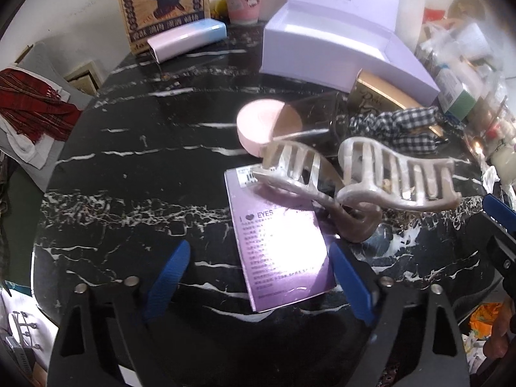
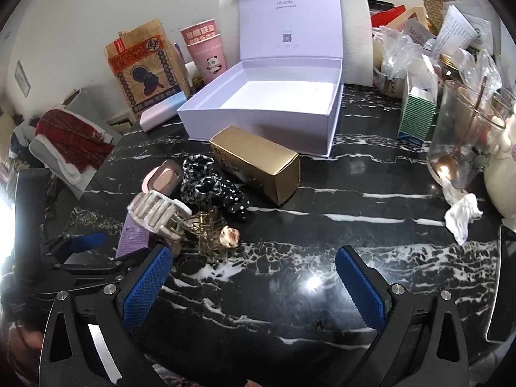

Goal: Organize rigid objects
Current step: 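Grasp the purple EYES box with left tool while right tool grasps gold claw clip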

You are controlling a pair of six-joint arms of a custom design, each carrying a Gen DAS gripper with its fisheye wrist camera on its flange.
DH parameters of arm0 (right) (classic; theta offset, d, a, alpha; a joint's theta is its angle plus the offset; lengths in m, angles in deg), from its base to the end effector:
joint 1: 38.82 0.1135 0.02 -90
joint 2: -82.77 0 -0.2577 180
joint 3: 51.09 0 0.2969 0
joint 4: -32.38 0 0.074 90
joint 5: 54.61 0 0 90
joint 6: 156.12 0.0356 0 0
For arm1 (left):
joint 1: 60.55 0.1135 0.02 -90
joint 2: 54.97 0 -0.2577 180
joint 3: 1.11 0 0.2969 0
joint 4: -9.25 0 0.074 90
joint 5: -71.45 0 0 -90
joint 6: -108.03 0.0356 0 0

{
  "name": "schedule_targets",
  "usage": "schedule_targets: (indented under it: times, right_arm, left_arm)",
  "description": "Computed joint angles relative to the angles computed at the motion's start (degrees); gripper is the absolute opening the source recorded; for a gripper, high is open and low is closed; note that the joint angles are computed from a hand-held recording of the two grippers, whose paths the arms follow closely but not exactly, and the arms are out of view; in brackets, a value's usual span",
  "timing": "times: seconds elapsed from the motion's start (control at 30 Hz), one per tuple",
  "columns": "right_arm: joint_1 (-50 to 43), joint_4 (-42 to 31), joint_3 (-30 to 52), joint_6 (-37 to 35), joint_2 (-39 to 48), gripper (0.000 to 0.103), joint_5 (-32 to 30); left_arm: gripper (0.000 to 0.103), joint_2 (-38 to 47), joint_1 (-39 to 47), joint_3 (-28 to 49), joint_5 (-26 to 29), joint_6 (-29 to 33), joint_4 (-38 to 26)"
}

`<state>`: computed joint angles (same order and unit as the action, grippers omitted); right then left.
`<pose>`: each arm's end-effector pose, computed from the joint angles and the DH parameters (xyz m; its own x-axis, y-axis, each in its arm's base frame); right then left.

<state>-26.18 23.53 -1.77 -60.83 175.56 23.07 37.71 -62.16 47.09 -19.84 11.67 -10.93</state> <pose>0.3052 0.0762 0.0805 -0.8004 -0.0872 -0.5931 -0.2684 0.9368 0.2245 0.2907 -0.0074 0.0638 -0.8999 -0.0855 -0.4276 -0.0817 0.9963 -0.0272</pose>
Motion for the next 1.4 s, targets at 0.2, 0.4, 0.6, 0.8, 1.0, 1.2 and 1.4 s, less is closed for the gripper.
schedule_targets:
  times: [0.2, 0.4, 0.6, 0.8, 1.0, 1.2, 1.4]
  right_arm:
    - [0.83, 1.61, 2.34, -1.66, 4.37, 0.098, -1.97]
    - [2.92, 3.31, 4.25, -4.11, 7.69, 0.081, -2.23]
    - [4.45, 3.6, 6.6, -5.7, 10.98, 0.062, -2.5]
    - [5.72, 5.47, 7.08, -7.5, 12.37, 0.039, -1.68]
    - [5.17, 5.73, 6.73, -8.4, 12.45, 0.031, -2.02]
    - [3.62, 6.92, 3.65, -7.9, 9.62, 0.024, -3.28]
    - [1.0, 6.61, 0.44, -7.09, 6.51, 0.022, -4.99]
  left_arm:
    - [0.062, 0.09, 0.36, -0.35, -0.76, 0.9, 2.31]
    - [0.052, 0.12, 1.49, -0.58, 0.0, 2.49, 3.62]
    - [0.052, -0.13, 3.55, -0.38, 1.79, 3.23, 2.93]
    - [0.052, -0.92, 6.01, -0.57, 2.83, 2.43, 1.77]
    - [0.052, -2.29, 7.81, -1.06, 3.17, 1.48, 1.68]
    - [0.051, -4.94, 8.5, -2.07, 3.57, 1.07, 1.31]
    - [0.051, -8.42, 8.64, -3.36, 3.76, 0.74, 0.44]
